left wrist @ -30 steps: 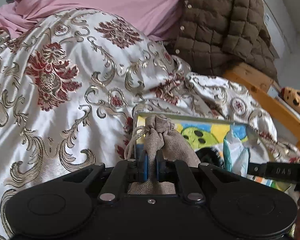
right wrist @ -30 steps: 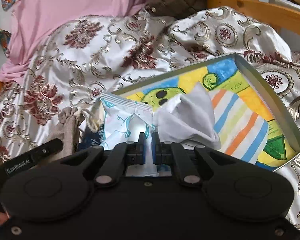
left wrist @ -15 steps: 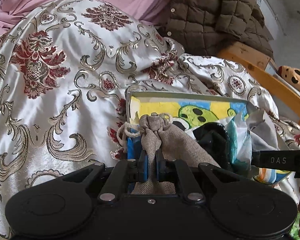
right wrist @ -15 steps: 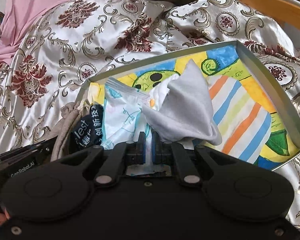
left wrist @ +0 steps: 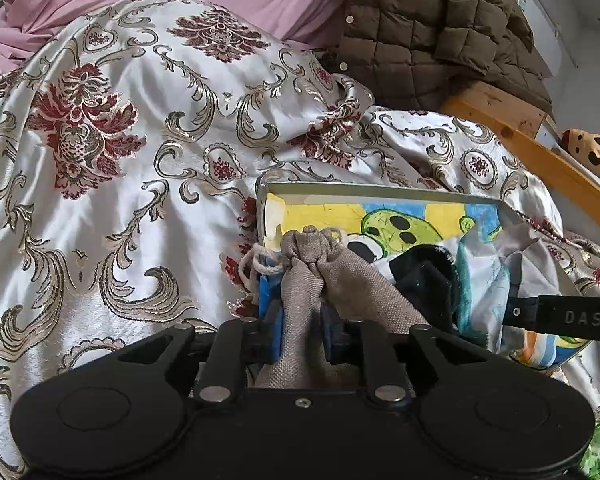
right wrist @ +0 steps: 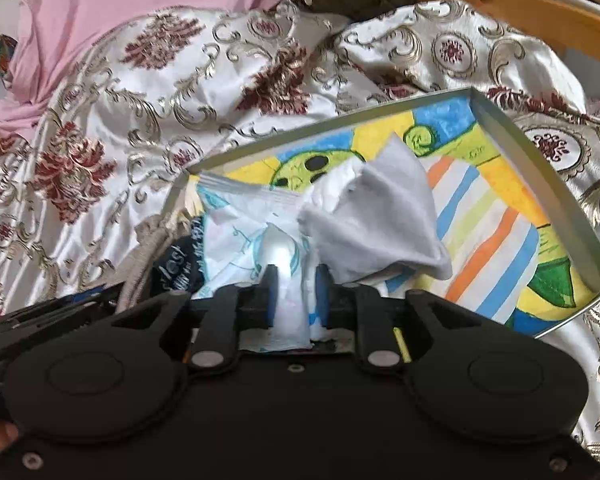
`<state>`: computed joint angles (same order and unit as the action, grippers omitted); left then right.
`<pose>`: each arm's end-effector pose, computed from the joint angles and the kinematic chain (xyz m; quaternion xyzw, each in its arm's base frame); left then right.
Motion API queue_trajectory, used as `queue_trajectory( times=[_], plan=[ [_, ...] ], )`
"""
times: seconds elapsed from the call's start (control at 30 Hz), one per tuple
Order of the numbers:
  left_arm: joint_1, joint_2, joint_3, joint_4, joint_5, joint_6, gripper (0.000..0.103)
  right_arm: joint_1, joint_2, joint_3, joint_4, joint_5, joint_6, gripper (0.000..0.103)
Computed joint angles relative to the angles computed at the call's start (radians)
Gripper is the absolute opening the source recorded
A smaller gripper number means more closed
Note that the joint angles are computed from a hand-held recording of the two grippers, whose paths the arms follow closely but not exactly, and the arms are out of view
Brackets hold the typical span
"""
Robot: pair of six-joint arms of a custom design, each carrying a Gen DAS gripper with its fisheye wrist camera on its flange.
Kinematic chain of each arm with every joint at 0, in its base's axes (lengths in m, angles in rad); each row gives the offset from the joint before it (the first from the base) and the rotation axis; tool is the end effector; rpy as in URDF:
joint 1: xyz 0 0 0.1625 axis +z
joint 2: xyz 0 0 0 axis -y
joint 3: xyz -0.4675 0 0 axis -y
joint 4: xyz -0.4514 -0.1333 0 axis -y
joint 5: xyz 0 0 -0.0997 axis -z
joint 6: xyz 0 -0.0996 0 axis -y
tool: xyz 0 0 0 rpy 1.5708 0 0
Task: Organize soft objects
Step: 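Open both grippers to drop the bag and packet into the tray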
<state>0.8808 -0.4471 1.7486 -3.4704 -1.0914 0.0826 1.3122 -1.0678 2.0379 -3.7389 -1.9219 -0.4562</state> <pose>-0.2907 -0.6338 -0.0874 0.2850 0.8862 -0.3409 0.1309 -0.0587 -0.6092 0.2585 -0.0178 -0.8190 0.4696 0.3293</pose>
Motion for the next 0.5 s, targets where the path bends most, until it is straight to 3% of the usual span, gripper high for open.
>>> queue_trajectory(
  times=[0.13, 0.33, 0.5],
  plan=[
    [-0.013, -0.008, 0.011, -0.018, 0.006, 0.004, 0.036, 0.009, -0.011, 0.025, -0.066, 0.014, -0.042, 0.038],
    [-0.038, -0.03, 0.037, -0.068, 0.026, -0.003, 0.056, 0.016, -0.054, 0.072, -0.141, 0.033, -0.084, 0.058],
    [-0.07, -0.053, 0.068, -0.1, 0.042, -0.013, 0.066, 0.018, -0.091, 0.114, -0.185, 0.072, -0.091, 0.072]
  ],
)
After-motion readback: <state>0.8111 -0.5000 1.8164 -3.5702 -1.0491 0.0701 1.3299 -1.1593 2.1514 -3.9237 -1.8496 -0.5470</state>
